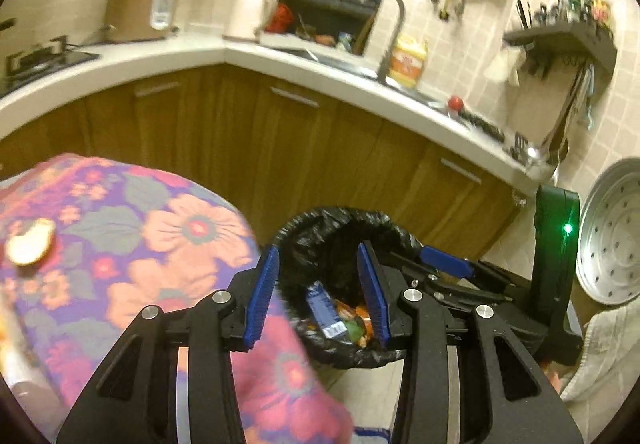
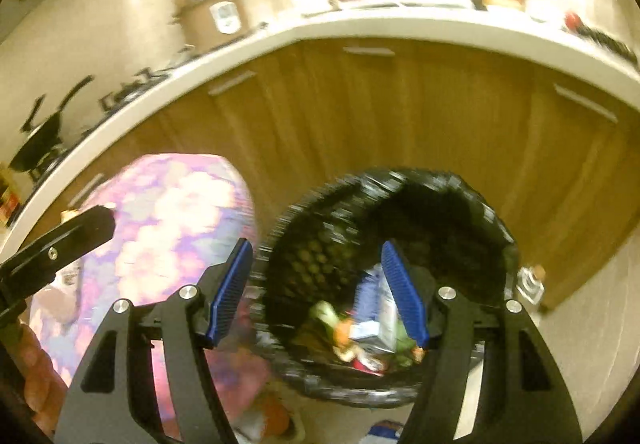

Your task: Collect trash

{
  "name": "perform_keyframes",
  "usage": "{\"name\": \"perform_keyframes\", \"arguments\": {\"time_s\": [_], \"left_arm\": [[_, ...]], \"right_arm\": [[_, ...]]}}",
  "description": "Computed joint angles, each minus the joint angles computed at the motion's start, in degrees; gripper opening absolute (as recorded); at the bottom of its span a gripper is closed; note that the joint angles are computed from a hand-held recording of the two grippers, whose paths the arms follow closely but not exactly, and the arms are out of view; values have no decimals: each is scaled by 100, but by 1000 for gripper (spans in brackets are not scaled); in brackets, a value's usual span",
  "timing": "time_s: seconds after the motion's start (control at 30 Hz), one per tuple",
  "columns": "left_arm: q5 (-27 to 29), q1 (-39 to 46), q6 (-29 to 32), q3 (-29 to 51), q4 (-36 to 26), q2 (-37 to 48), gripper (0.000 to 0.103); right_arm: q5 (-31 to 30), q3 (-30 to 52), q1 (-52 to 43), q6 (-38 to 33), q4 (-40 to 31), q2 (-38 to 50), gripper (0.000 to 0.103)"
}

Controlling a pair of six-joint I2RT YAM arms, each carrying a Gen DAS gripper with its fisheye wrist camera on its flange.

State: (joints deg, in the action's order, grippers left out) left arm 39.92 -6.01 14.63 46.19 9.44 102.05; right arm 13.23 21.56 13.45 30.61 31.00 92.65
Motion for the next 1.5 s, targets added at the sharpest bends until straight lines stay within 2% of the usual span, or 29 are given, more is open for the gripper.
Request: {"name": "perform_keyframes", "arguments": {"time_s": [0.23,0.37,0.5,0.63,0.83,1.07,1.17,1.27,1.37,1.5], "left_arm": [[837,1930,686,-79,-725,-716,46],[992,3026,1078,150,-970,-679,49],[1084,4069,1256,791,-1286,-67,49],[980,4579,1220,1565,-1577,784,49],[1005,4819,1214,2500,-2183,1853,49],[587,4367,1212,3447,-3039,2772,47],[489,4206,1272,3556,-3204,2926,46],[434,4101,1306,3617,-3269,3037,37],[403,4076,1270,3512,-3144,2995,31],[349,4059,1300,3529,-3173,3064,11]], "right_arm": [[644,807,1376,19,-351,82,63],[779,1465,2022,-52,-589,540,63],[768,2262,2507,-46,-851,1266,63],[619,3067,2784,-143,-1116,1882,63],[517,4202,3210,-399,-1384,2666,63],[331,5240,3314,-434,-1896,3342,63],[366,5694,3316,-401,-2298,3648,63],[371,5986,3294,-394,-2591,3837,63],[311,6009,3257,-373,-2574,3863,63],[323,6092,3250,-386,-2657,3910,63]]}}
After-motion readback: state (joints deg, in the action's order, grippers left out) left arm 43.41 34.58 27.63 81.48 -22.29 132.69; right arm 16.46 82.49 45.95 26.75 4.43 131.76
